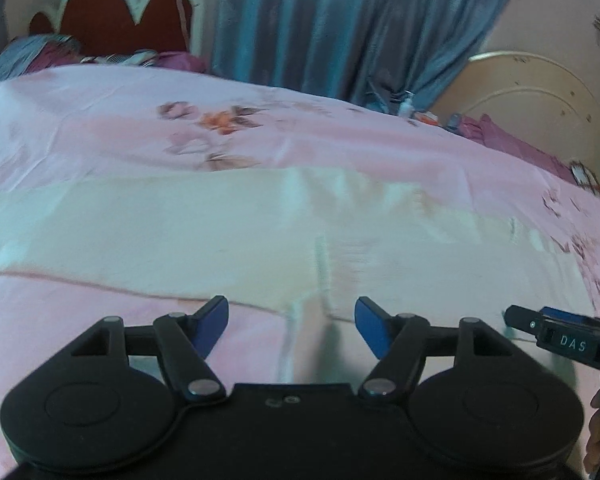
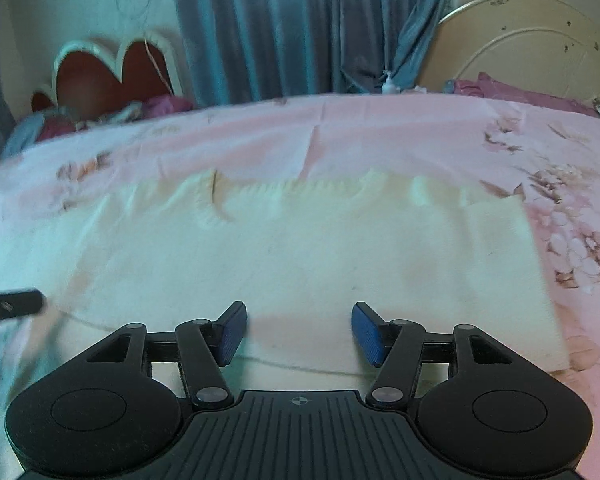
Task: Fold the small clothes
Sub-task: 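Move the left tool to the other sleeve's ribbed cuff, then close the left tool on the ribbed sleeve cuff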
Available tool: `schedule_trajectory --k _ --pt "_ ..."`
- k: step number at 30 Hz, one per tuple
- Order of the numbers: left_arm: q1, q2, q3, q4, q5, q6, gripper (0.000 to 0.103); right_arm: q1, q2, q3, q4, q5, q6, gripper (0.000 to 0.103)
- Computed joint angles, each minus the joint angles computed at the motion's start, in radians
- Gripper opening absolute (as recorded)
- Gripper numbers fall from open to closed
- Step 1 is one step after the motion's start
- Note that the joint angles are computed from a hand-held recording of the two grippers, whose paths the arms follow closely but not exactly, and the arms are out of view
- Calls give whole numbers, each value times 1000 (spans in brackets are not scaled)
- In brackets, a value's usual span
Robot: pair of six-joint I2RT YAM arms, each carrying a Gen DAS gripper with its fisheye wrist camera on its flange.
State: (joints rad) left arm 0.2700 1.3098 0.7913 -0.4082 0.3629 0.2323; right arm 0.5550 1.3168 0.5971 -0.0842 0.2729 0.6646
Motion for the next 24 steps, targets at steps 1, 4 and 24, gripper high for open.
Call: schedule_trajectory --k 1,4,24 --pt "26 7 10 -8 14 12 69 8 0 4 11 -5 8 58" --pt "101 37 45 -30 38 45 68 48 2 36 10 17 24 58" --pt "452 386 386 -103 64 102 68 231 320 402 11 45 29 58"
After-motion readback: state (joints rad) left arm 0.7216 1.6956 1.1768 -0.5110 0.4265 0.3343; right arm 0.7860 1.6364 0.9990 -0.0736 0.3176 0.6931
